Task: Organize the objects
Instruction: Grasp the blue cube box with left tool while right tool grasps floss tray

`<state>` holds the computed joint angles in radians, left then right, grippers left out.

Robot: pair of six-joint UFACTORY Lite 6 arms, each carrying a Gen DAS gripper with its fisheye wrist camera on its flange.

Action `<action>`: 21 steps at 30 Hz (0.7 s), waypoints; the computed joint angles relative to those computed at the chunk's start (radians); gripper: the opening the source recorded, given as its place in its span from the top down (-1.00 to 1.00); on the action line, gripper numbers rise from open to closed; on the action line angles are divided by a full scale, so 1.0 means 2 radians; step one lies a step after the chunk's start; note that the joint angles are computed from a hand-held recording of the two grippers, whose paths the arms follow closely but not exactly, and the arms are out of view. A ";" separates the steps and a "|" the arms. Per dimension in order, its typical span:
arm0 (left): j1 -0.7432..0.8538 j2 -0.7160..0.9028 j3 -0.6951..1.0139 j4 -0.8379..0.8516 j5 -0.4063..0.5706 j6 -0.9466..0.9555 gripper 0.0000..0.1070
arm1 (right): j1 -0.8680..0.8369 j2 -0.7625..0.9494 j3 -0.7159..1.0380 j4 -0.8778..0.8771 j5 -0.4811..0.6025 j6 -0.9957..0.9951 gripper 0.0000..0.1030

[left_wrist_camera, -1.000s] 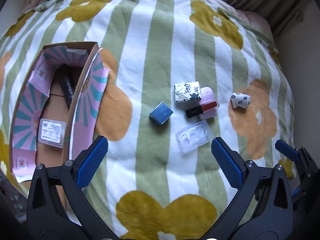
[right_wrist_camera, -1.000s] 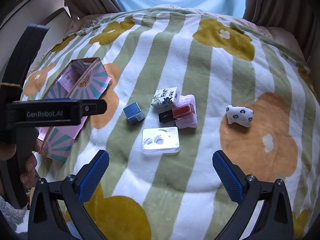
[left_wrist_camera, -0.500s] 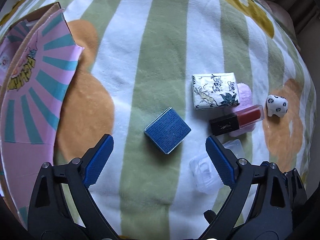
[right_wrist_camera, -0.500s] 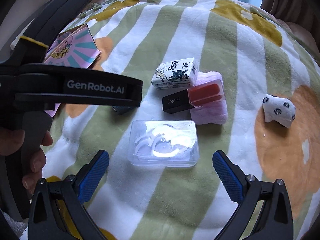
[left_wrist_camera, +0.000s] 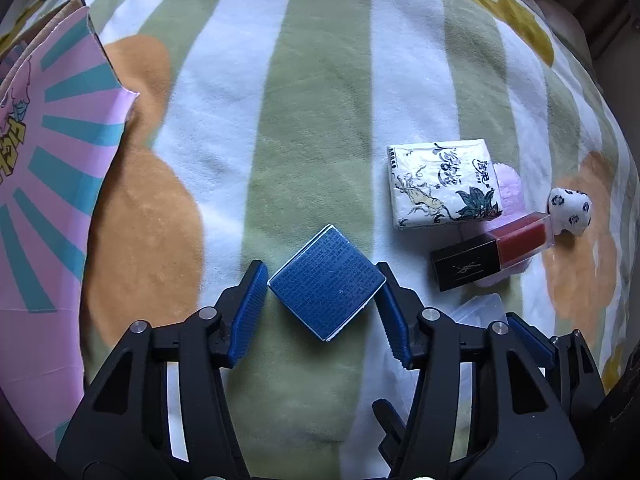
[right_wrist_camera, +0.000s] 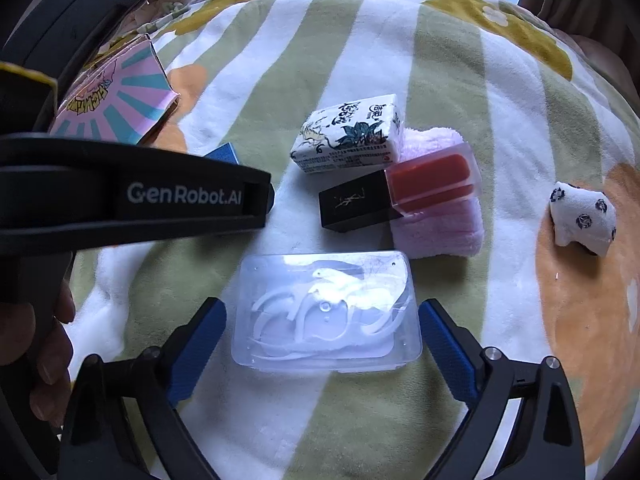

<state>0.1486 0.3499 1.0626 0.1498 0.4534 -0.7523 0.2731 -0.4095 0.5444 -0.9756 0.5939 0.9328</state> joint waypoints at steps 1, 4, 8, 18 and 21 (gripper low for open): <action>-0.002 0.005 0.004 0.003 0.002 -0.001 0.11 | -0.004 0.000 0.001 0.003 -0.001 -0.005 -0.56; -0.005 0.013 0.010 0.015 0.003 -0.005 0.14 | -0.018 -0.004 0.003 0.019 -0.011 -0.032 -0.49; -0.001 0.010 0.002 0.010 -0.009 0.005 0.15 | -0.029 -0.013 0.002 0.029 -0.021 -0.064 -0.48; 0.003 -0.001 0.000 0.021 -0.010 0.030 0.16 | -0.060 -0.039 0.026 0.095 -0.009 -0.165 -0.48; 0.005 -0.015 -0.004 0.020 -0.004 0.031 0.16 | -0.056 -0.058 0.037 0.113 0.006 -0.196 -0.48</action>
<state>0.1593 0.3193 1.0552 0.1902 0.4452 -0.6908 0.1610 -0.5249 0.6182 -0.7488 0.6067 0.5406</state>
